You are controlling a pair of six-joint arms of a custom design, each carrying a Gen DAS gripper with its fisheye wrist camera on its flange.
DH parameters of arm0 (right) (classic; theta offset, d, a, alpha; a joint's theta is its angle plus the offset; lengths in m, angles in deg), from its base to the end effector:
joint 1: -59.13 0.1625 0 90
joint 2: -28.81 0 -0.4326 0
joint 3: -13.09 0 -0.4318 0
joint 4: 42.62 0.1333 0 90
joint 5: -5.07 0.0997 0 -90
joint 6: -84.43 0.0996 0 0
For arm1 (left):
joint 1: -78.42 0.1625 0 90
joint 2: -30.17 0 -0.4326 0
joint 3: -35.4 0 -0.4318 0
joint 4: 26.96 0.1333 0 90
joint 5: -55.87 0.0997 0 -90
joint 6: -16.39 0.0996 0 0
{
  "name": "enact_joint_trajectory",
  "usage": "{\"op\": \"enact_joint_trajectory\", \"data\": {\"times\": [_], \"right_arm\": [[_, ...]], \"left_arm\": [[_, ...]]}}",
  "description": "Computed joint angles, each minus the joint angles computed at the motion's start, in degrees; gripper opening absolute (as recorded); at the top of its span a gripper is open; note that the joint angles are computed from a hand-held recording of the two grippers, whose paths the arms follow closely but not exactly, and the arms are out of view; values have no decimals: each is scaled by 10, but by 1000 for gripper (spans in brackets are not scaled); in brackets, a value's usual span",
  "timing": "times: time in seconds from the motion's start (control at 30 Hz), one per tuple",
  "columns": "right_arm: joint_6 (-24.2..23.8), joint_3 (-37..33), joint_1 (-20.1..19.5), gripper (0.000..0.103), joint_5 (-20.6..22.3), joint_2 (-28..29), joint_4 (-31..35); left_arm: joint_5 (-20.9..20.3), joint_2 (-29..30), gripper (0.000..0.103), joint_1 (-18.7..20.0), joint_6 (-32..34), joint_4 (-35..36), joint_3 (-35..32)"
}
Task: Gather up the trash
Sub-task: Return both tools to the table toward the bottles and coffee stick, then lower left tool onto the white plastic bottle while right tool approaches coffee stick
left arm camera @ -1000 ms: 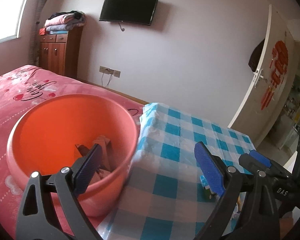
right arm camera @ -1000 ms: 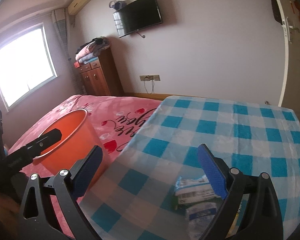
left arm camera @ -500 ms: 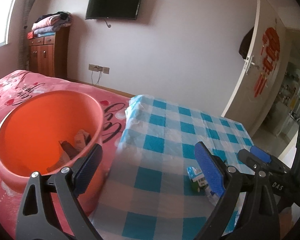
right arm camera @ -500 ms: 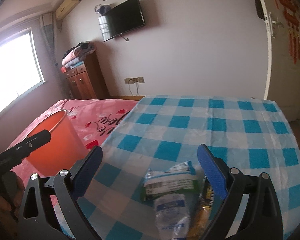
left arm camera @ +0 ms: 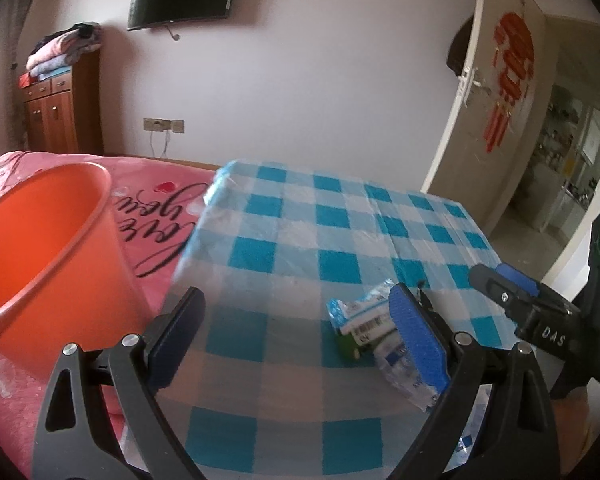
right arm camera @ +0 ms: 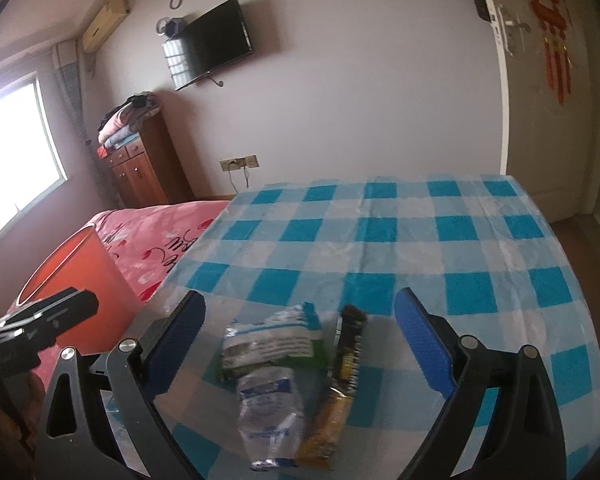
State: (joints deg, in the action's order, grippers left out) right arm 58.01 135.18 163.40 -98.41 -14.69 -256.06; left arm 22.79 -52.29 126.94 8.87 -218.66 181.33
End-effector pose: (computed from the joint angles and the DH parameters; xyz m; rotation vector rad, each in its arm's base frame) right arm 0.2394 -0.4945 0.0387 0.7972 -2.5204 1.0505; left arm -0.0771 -0.4145 0.2240 0.2490 2.2407 -1.1968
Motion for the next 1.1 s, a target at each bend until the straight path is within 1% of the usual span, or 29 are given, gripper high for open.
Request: {"op": "enact_joint_trajectory", "data": {"times": [0.23, 0.37, 0.57, 0.8, 0.93, 1.03, 1.1], "right_arm": [[-1, 12, -30, 94, 10, -18, -9], [8, 17, -51, 94, 16, -32, -10], [19, 22, -78, 94, 24, -48, -2], [25, 24, -99, 94, 33, -58, 13], [25, 27, -108, 94, 40, -63, 23], [24, 30, -115, 94, 49, -67, 30], [21, 30, -118, 94, 52, -68, 34]], "left_arm": [[-37, 35, 93, 2, 1, 21, -10], [-66, 49, 93, -3, 4, 56, -12], [-133, 60, 93, -20, -11, 131, -9], [-209, 79, 93, -45, -29, 200, -7], [-229, 108, 93, -53, -34, 219, -14], [-233, 129, 93, -55, -41, 225, -22], [-228, 141, 93, -52, -48, 230, -28]]}}
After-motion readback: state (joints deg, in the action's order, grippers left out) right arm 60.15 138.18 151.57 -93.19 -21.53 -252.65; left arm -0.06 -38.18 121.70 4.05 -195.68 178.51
